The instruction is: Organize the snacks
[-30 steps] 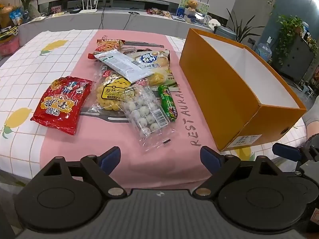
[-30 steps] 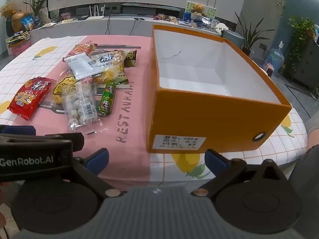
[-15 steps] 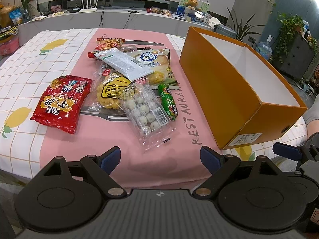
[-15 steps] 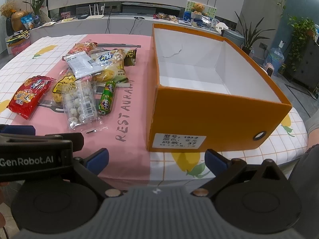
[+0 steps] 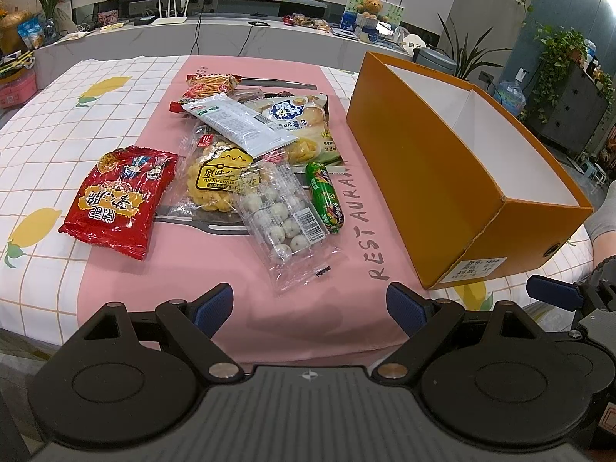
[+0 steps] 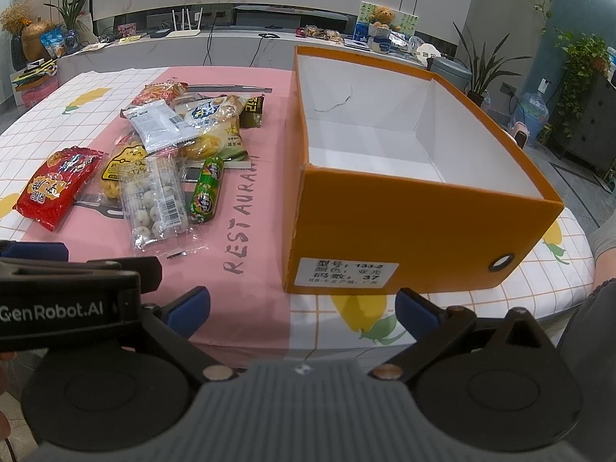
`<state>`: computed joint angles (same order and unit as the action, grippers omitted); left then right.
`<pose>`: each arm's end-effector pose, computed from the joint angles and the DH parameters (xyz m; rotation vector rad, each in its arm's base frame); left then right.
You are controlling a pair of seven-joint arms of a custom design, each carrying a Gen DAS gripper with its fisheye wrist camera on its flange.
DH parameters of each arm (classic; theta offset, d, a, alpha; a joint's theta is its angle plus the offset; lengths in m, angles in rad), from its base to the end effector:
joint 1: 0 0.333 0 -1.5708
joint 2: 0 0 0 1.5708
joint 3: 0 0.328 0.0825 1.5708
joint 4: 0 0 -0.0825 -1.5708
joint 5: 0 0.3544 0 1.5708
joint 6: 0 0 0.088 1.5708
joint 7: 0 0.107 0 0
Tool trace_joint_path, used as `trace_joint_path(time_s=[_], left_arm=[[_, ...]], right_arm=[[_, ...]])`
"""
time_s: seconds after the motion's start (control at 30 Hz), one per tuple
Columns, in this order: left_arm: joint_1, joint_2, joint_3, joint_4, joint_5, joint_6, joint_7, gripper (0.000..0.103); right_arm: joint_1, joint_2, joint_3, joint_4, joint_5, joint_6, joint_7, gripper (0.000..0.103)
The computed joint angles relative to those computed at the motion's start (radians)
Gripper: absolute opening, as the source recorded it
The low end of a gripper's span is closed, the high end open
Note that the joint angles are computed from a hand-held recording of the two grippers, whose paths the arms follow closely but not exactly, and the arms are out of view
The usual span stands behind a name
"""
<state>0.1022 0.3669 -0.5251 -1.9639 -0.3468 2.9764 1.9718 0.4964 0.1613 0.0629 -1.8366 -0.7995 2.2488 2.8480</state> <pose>0.6031 -0.2086 0.4134 -1.5094 2.2922 -1.0110 0.5256 0.3027 0.4977 -1.6121 2.1432 -0.8819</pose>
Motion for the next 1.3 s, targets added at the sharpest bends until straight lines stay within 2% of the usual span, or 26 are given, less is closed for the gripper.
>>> trace_joint_path(time_s=[0.83,1.03,1.3], left_arm=[[-0.021,-0.002,0.029,0.012,-0.006,-0.034,0.0,0.103],[-0.005,-0.003,0.013,0.014,-0.031,-0.045,0.028,0.103],[-0.02,-0.008,0.036,0.023,-0.044,-0.053,0.038,0.103]], right_arm=[[0.004,0.002,-0.001,0.004,0.004,-0.007,-0.011,0.1],[-0.001,-0.001,0.0,0.004,0.021,0.002,-0.022,0.099],[-0.009,-0.014,0.002,-0.016,0.022,0.068,-0.018,0.099]])
